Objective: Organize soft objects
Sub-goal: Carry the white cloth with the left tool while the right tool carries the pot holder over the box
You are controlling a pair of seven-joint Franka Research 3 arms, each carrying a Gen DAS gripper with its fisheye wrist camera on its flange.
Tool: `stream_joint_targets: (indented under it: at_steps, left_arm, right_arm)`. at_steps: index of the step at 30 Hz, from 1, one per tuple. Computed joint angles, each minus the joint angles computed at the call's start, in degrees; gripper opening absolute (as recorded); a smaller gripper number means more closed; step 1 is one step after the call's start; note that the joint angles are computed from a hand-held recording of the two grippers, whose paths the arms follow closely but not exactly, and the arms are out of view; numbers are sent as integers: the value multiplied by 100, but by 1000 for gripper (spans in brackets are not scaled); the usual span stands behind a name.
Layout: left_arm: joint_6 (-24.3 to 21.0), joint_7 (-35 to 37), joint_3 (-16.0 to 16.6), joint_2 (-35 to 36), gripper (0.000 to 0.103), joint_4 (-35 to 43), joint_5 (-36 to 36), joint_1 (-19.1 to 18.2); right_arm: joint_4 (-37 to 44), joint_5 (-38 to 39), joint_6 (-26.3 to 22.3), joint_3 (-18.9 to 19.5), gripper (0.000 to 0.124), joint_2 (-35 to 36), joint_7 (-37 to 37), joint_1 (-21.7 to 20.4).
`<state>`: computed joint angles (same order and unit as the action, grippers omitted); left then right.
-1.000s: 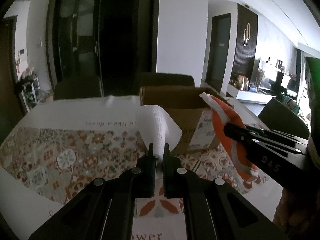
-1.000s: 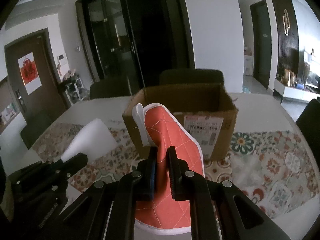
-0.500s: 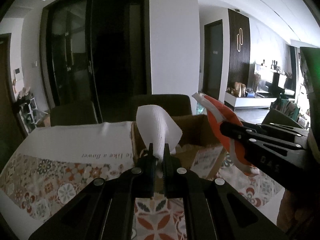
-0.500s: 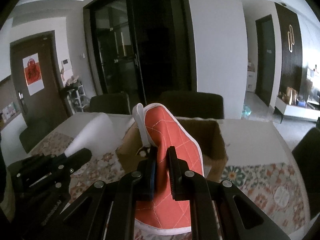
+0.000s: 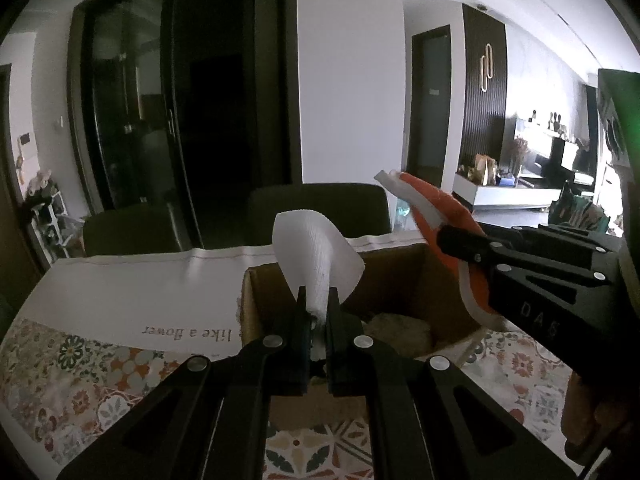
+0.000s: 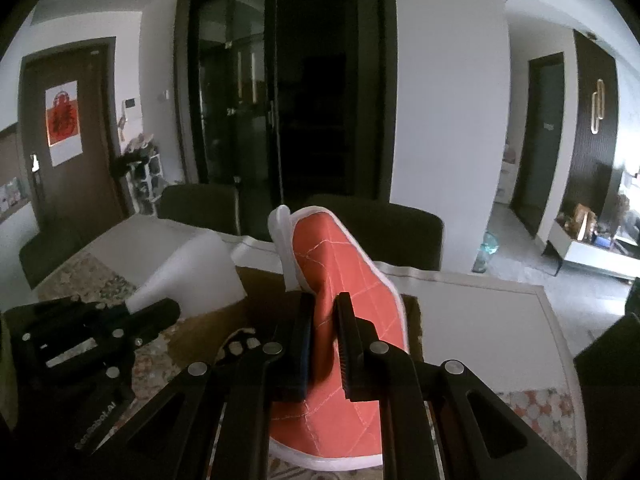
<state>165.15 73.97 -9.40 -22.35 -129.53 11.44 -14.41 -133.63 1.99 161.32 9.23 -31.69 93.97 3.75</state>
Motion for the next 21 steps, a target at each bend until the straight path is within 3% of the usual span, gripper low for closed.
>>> stream_joint_targets:
  at_steps: [9,11,16,19,21]
  left_arm:
    - [-392,461,161,719,8,490,-620,-165]
    - [-495,481,92,797,8,546,-599,-99]
    - [-604,575,39,917,8,615,-730,-74]
    - [-709,628,-12,996,8,691,-719,-46]
    - [-797,691,-23,1061,8,760,-740,-42]
  right_arm:
    - [304,917,-169,-696,13,711,-828,719]
    - [362,1017,-329,-699,13,829,-898,707]
    - [658,2048,-959,-1122,13,1182,-1440,1044]
    - [830,2304,-1260,-1123,13,1383,-1571,945]
    - [849,2014,-1238,-935,13,1442,-1388,751]
